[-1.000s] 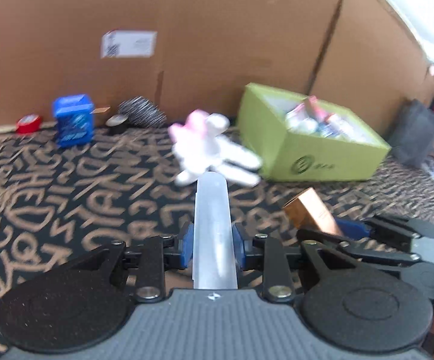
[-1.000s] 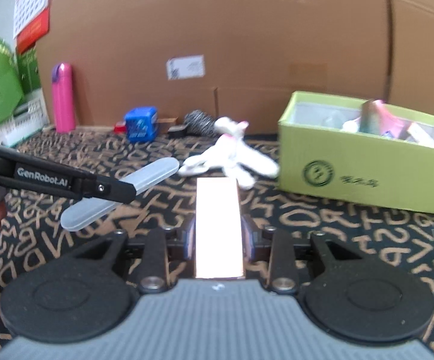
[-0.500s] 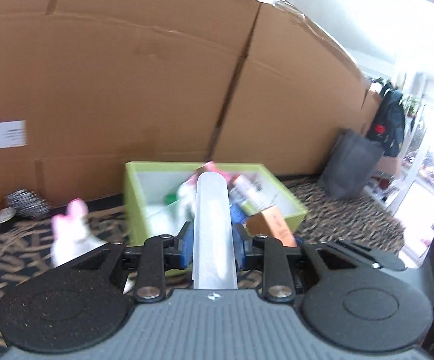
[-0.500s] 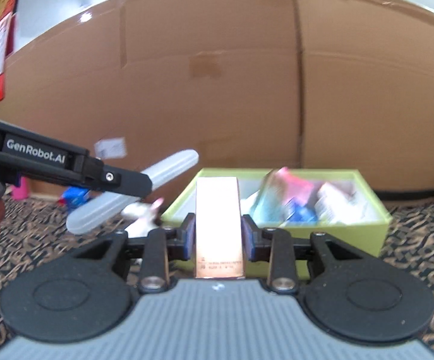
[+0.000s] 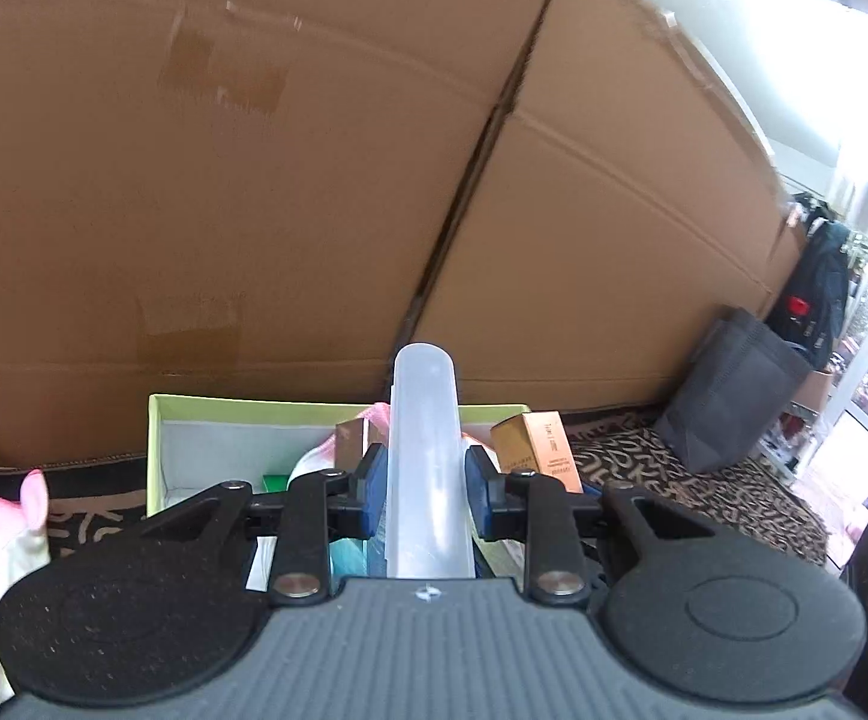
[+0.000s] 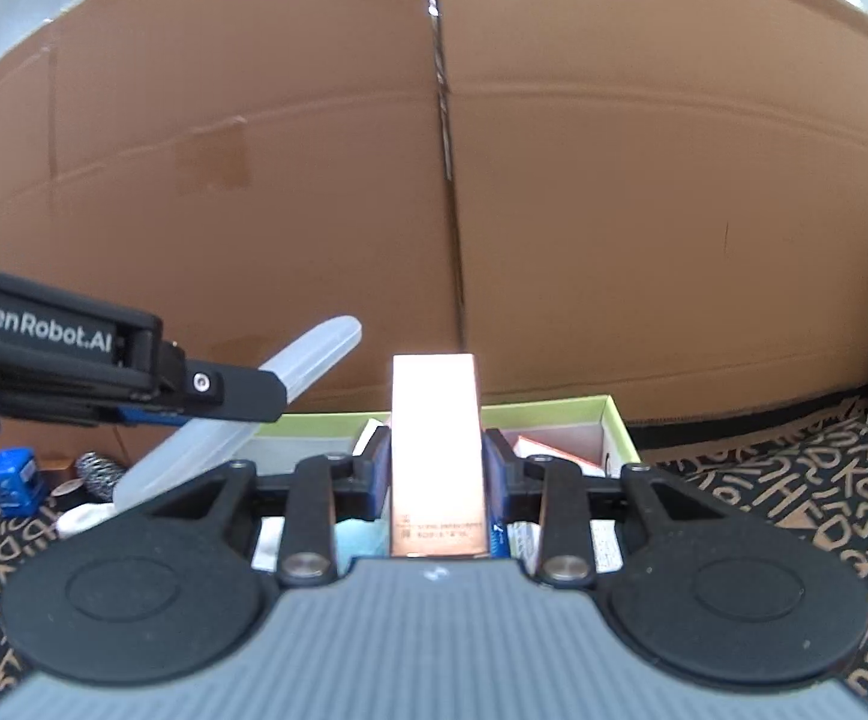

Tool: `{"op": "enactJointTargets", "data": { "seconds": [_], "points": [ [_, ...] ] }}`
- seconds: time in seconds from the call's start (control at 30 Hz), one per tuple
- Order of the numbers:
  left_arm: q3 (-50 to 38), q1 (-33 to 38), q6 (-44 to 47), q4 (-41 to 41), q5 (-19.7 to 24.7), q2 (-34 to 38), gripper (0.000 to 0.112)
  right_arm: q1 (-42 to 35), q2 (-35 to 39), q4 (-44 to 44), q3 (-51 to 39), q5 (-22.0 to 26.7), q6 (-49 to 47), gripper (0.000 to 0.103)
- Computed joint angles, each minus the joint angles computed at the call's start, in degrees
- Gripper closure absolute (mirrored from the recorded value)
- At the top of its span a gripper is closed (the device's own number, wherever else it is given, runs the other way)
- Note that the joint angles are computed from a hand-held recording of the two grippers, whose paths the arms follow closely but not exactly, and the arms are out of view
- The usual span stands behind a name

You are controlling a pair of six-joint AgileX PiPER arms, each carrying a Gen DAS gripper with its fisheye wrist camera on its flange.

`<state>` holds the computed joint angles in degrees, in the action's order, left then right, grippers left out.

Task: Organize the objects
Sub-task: 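Carry the copper-brown box and clear case into the lime-green box while opening both tools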

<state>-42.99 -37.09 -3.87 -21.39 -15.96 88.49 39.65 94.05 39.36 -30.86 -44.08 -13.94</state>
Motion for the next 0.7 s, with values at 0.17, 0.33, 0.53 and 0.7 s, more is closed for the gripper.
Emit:
{"op": "enactJointTargets", "data": {
  "seconds": [0.17, 0.33, 0.53, 0.7],
  "points": [
    [-2.0, 2.0, -4.6, 5.7, -1.0, 4.3, 0.083, -4.0, 5.8, -7.4, -2.8, 0.4, 3.6, 0.072],
    [-2.2, 3.8, -11.5, 13.6, -4.4, 6.9, 0.077, -3.3, 10.3, -6.8, -4.6, -1.8, 0.7, 0.057],
    [1.5, 3.3, -7.4, 9.4, -9.2, 6.0, 0.029, 0.4, 11.3, -2.0, -0.5, -11.9, -2.1, 0.001],
    [2.6, 3.7, -9.6, 10.3, -8.3, 5.5, 0.029, 1.8, 10.9, -1.1, 2.5, -15.4, -0.7, 0.0]
  ]
}}
